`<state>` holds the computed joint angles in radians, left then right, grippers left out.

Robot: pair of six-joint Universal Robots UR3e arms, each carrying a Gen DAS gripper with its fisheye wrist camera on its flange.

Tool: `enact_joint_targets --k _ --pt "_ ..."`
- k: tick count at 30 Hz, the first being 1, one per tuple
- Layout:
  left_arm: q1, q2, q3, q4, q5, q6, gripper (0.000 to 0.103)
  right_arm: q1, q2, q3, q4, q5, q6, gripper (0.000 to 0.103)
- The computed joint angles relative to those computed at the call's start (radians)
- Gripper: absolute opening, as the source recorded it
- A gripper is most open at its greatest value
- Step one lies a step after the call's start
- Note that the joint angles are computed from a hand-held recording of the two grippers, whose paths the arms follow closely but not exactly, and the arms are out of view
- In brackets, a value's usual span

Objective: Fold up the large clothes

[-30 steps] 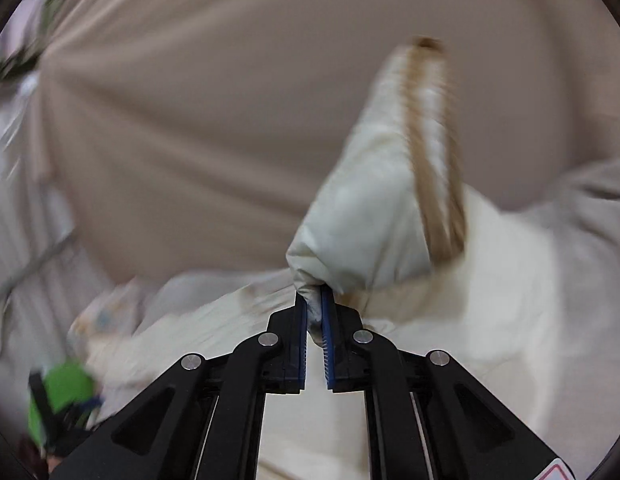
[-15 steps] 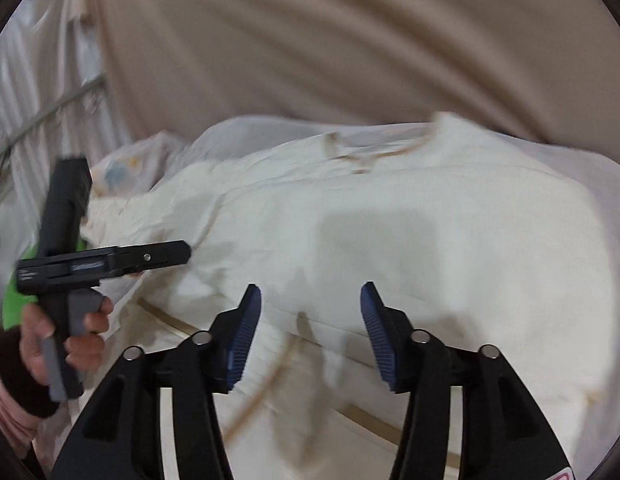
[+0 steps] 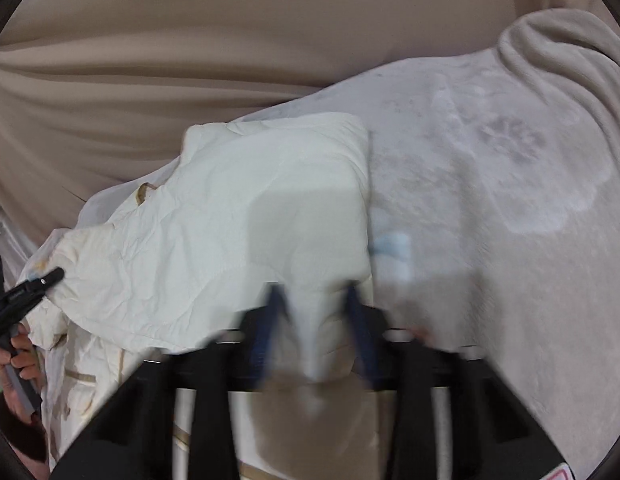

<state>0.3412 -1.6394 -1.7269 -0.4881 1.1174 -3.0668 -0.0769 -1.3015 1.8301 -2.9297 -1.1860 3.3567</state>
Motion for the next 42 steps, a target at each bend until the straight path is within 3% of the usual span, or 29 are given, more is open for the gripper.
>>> enact_joint_targets --k 4,7,8,10,15,18,21,23,25,29,32,35,37,40,42 --pt "-0.026 -0.083 0.004 0.066 0.15 0.019 0.009 0.022 -0.049 0.08 -0.19 0.074 -0.004 0.006" --pt "-0.055 -0.202 0.012 0.073 0.225 0.023 0.009 0.097 0.064 -0.049 -0.02 -0.069 -0.068 0.005" --pt "-0.06 -0.224 -0.001 0.102 0.229 0.017 0.009 0.092 0.103 -0.082 0.04 -0.066 -0.094 0.004" --pt "-0.063 -0.218 -0.032 0.15 0.234 0.014 0.009 0.08 0.082 -0.062 0.027 -0.065 -0.059 0.004" --pt "-0.092 -0.244 -0.004 0.151 0.267 0.0 0.01 0.134 -0.045 -0.014 -0.118 -0.115 -0.003 0.005" --pt "-0.117 -0.245 0.0 0.157 0.303 -0.006 0.01 0.194 0.033 -0.152 0.007 -0.065 -0.07 0.003" --pt "-0.098 -0.209 -0.034 0.152 0.295 0.018 0.012 0.269 0.194 -0.321 0.155 -0.216 -0.125 0.0" --pt "-0.077 -0.198 -0.053 0.158 0.273 0.036 0.012 0.228 0.214 -0.283 0.105 -0.246 -0.093 0.0" --pt "-0.076 -0.203 -0.048 0.159 0.27 0.035 0.013 0.123 0.174 -0.18 0.025 -0.165 0.01 0.0" --pt "-0.098 -0.204 -0.059 0.199 0.312 0.029 0.018 0.11 0.13 -0.134 0.013 -0.181 0.005 0.0" --pt "-0.068 -0.139 -0.123 0.218 0.262 0.012 0.034 0.146 0.049 -0.047 -0.025 -0.178 -0.025 0.0" --pt "-0.033 -0.056 -0.185 0.179 0.23 0.019 0.034 0.194 0.135 -0.14 0.086 -0.299 -0.077 0.0" --pt "0.038 0.036 -0.249 0.127 0.165 0.036 0.037 0.18 0.124 -0.119 0.085 -0.295 -0.046 0.0" --pt "0.24 0.23 -0.377 0.009 0.011 0.084 0.058 0.197 0.03 -0.05 0.081 -0.31 -0.012 0.003" --pt "0.411 0.354 -0.435 -0.115 -0.085 0.151 0.061 0.225 -0.059 0.034 0.066 -0.305 -0.021 0.007"
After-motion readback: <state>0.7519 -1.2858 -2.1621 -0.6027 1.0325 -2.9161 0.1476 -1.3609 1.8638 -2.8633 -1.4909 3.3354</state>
